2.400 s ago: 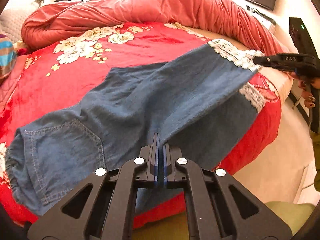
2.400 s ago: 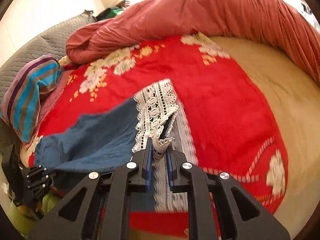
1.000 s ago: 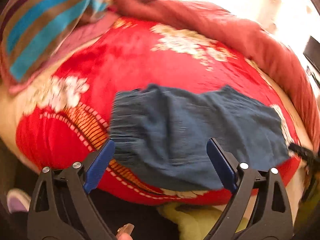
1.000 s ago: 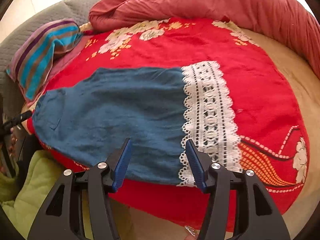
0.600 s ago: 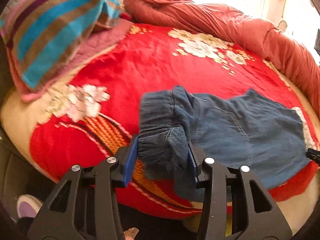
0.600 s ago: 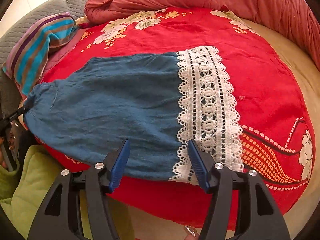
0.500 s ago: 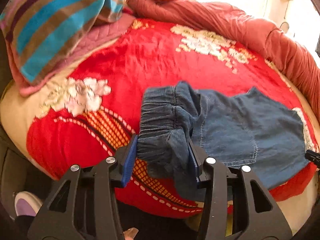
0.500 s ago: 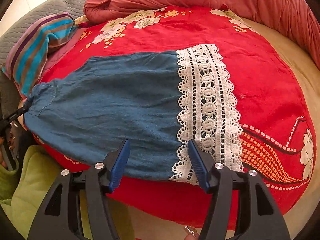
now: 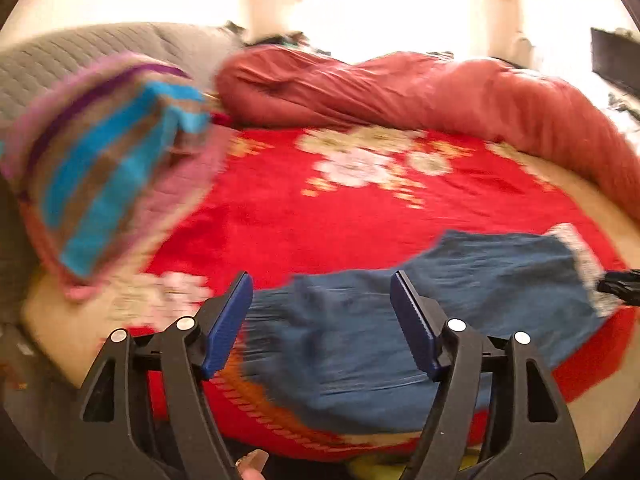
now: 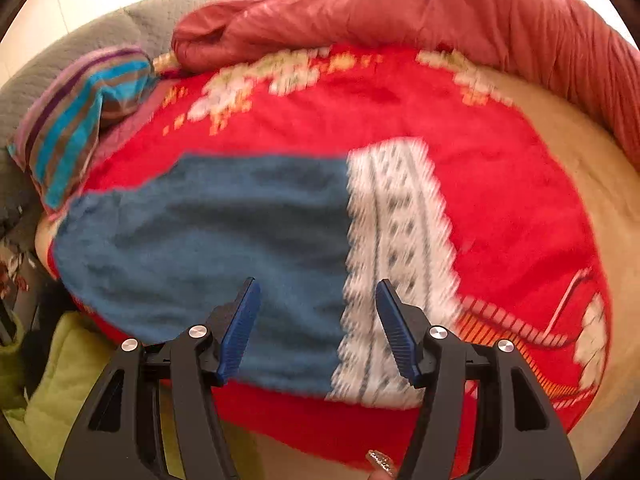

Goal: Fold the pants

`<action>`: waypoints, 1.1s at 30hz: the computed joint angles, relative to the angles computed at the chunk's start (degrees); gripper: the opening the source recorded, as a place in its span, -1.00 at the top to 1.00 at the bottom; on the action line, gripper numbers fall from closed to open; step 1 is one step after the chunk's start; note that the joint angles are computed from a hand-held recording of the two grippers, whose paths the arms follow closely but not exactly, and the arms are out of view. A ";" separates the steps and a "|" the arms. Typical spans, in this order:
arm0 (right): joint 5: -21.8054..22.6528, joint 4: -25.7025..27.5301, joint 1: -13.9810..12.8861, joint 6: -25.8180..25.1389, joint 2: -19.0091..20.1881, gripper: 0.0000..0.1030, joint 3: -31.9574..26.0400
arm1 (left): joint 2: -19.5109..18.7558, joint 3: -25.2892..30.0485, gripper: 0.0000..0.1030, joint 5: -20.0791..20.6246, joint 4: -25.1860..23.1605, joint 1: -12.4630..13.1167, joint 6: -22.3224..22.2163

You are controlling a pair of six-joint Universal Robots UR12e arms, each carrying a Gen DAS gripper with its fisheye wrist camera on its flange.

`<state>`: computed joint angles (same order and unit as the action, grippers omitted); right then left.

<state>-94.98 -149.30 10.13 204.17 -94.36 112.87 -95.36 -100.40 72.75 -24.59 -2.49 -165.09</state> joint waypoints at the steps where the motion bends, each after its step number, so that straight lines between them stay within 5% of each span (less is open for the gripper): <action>1: -0.27 -0.95 -0.50 -0.10 0.08 -0.14 -0.21 | -0.63 1.18 -0.23 -2.39 -2.68 0.04 -0.22; 6: -0.48 -2.34 -2.81 -0.55 1.70 -0.14 -2.06 | -4.59 6.97 -0.23 -6.65 -9.63 -1.43 -0.47; 10: 0.55 -2.11 -5.26 -0.64 3.49 -0.14 -3.91 | -7.37 10.86 -0.23 -6.38 -13.46 -3.60 1.55; 17: 8.66 0.10 -10.01 1.90 6.08 -0.12 -5.17 | -12.03 16.07 -0.23 -6.12 -19.79 -6.25 4.42; 24: 14.82 -0.48 -11.91 4.16 7.41 0.15 -3.62 | -16.49 20.43 -0.24 -3.62 -25.09 -8.17 3.94; 28: 15.86 -1.84 -11.67 1.55 7.14 0.45 -2.84 | -18.37 22.07 -0.27 -6.54 -29.54 -7.96 0.44; 29: 15.69 -2.19 -11.62 1.07 7.02 0.50 -2.67 | -18.65 22.24 -0.23 -6.91 -30.35 -8.04 0.35; 31: 15.50 -4.00 -11.55 0.83 6.67 0.59 -2.08 | -18.44 21.43 0.29 -4.53 -29.16 -8.84 1.29; 33: 15.38 -6.50 -11.64 1.28 6.29 0.64 -1.49 | -18.02 21.24 0.93 -7.38 -30.23 -8.74 2.63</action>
